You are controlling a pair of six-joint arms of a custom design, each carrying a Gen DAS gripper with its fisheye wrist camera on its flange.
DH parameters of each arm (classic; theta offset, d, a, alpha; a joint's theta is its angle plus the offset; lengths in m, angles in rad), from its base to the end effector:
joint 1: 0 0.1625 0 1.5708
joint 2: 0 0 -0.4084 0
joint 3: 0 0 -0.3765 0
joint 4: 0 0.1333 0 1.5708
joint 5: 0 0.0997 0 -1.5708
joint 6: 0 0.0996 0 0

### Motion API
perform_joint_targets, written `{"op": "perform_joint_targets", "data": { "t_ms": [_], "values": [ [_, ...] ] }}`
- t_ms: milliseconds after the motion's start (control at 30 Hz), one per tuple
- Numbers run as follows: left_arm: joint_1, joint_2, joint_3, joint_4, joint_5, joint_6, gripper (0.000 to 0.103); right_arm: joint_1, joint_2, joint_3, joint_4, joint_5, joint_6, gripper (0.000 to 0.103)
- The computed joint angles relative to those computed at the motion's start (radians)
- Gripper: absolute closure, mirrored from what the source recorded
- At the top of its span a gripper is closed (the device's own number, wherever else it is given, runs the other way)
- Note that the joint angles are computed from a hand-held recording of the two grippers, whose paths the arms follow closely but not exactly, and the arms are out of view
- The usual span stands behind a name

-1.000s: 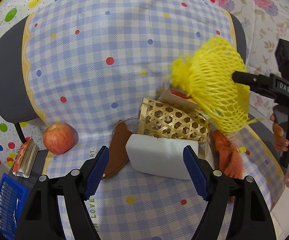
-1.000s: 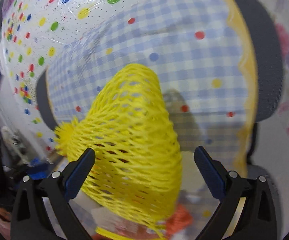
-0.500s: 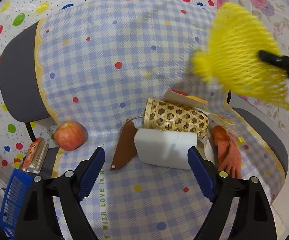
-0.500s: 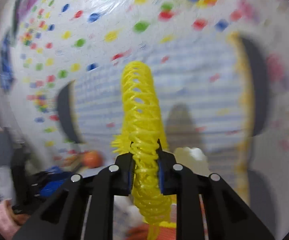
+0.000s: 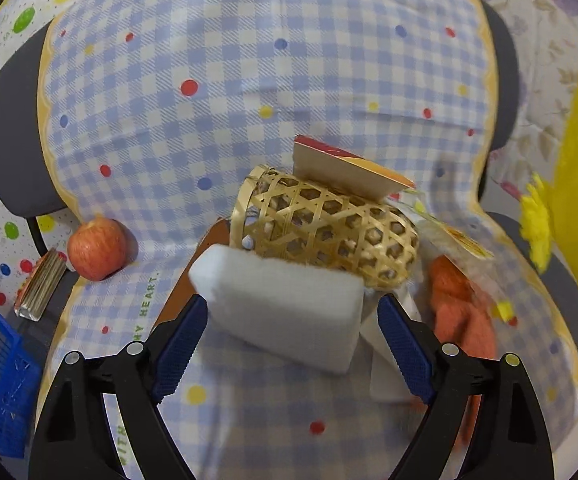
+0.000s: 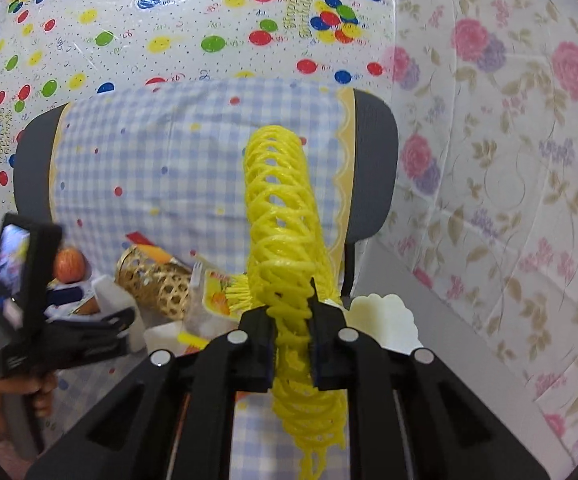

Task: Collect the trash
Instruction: 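Lift the yellow mesh net with the right tool while the left tool nears the foam block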

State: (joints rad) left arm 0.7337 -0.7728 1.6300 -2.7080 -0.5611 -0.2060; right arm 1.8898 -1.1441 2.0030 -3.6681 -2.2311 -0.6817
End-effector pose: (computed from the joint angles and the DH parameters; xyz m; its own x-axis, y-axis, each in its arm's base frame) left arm -0.3365 -0.5964 0.1396 -0.6649 0.1018 -0.7400 0.5903 0.6787 -0.4370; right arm 0.2322 -0.4729 0.3178 -0.6591 0.0399 0.7510 -0.6666 0.4314 -0.6079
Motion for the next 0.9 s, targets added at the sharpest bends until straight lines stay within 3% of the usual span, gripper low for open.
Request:
{"op": "perform_joint_targets", "data": {
  "t_ms": [200,400,500,600,667,900],
  "values": [
    [0.018,0.042,-0.060,0.096,0.058,-0.056,0.017,-0.016,-0.010,0.031,0.045,0.021,0.058,0.091],
    [0.027,-0.056,0.041,0.058,0.019,-0.047,0.017,-0.018,-0.024,0.070,0.051,0.028,0.097,0.091],
    [0.029,-0.123,0.101,0.078,-0.010,-0.101,0.017,-0.013,-0.030,0.095,0.042,0.026,0.113,0.091],
    [0.033,-0.163,0.140,0.082,-0.028,-0.134,0.027,-0.005,-0.028,0.113,0.028,0.018,0.118,0.091],
    [0.045,-0.175,0.143,0.115,-0.050,-0.162,0.035,-0.001,-0.028,0.120,0.025,0.014,0.124,0.091],
    [0.078,-0.161,0.110,0.119,-0.125,-0.196,0.033,0.007,-0.032,0.130,0.038,-0.001,0.148,0.091]
  ]
}}
